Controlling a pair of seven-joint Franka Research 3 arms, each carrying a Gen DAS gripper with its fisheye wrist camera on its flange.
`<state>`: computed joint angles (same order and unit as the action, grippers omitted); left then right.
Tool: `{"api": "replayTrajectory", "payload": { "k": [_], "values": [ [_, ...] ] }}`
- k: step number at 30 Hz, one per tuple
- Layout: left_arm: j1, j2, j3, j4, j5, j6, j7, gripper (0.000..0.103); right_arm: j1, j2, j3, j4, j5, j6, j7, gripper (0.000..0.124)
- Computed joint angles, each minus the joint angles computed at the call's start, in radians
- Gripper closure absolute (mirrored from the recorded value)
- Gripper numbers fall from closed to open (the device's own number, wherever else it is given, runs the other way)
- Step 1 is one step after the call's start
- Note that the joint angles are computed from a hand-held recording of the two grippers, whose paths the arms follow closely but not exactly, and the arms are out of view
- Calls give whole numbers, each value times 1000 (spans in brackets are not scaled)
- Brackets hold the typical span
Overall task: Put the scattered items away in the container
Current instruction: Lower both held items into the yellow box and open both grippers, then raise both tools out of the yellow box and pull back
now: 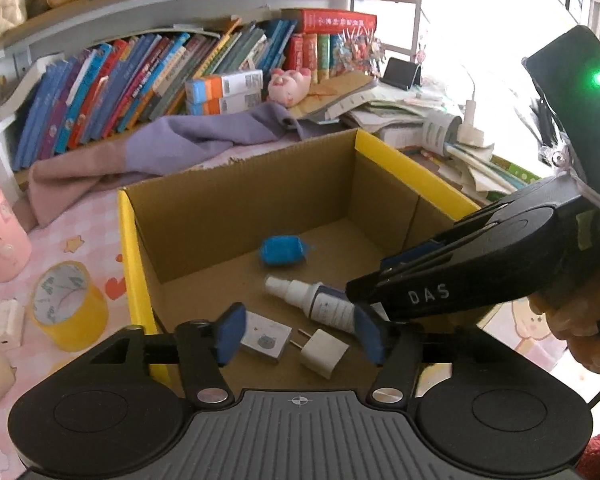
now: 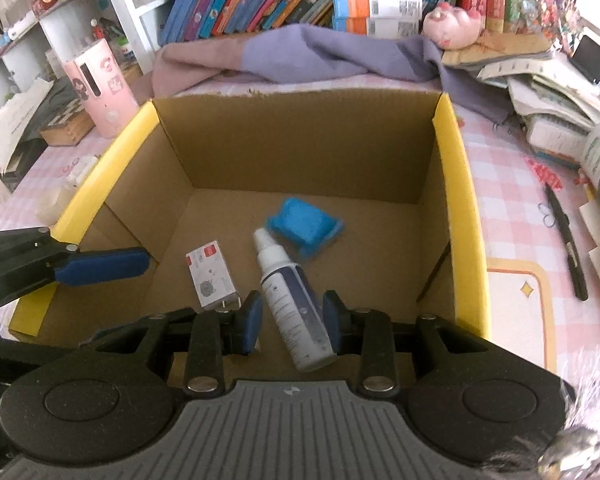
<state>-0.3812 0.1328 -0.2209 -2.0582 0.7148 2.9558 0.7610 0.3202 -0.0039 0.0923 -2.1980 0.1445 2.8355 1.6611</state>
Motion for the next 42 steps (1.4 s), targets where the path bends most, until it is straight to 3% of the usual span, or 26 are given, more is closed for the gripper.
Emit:
{"api": "replayTrajectory", "payload": {
  "k": [6, 11, 23, 27, 32, 37, 41, 42],
  "values": [
    [-11, -56, 14, -35, 139, 14, -138, 35, 1, -59, 12, -62, -10, 66, 37, 86],
    [15, -110, -3, -69, 281, 24, -270, 25, -24, -117, 45, -122, -97, 127, 160, 85],
    [105, -212, -63, -157, 449, 97, -437, 24, -209, -249, 237, -221, -432, 155, 578, 78],
    [131, -247, -79, -192, 490, 136, -452, 24, -335, -311, 364, -246, -583, 141, 790, 78],
    [174, -300, -103, -249, 511, 193, -454, 23, -410, -390, 461, -272, -687, 112, 980, 78],
    [227, -381, -128, -340, 490, 262, -440, 23, -413, -471, 521, -297, -721, 46, 1103, 78],
    [287, -470, -165, -427, 459, 323, -422, 23, -366, -522, 544, -311, -719, -32, 1172, 78],
    [277, -489, -153, -450, 446, 331, -411, 23, -352, -534, 552, -313, -719, -55, 1192, 78]
  ]
}}
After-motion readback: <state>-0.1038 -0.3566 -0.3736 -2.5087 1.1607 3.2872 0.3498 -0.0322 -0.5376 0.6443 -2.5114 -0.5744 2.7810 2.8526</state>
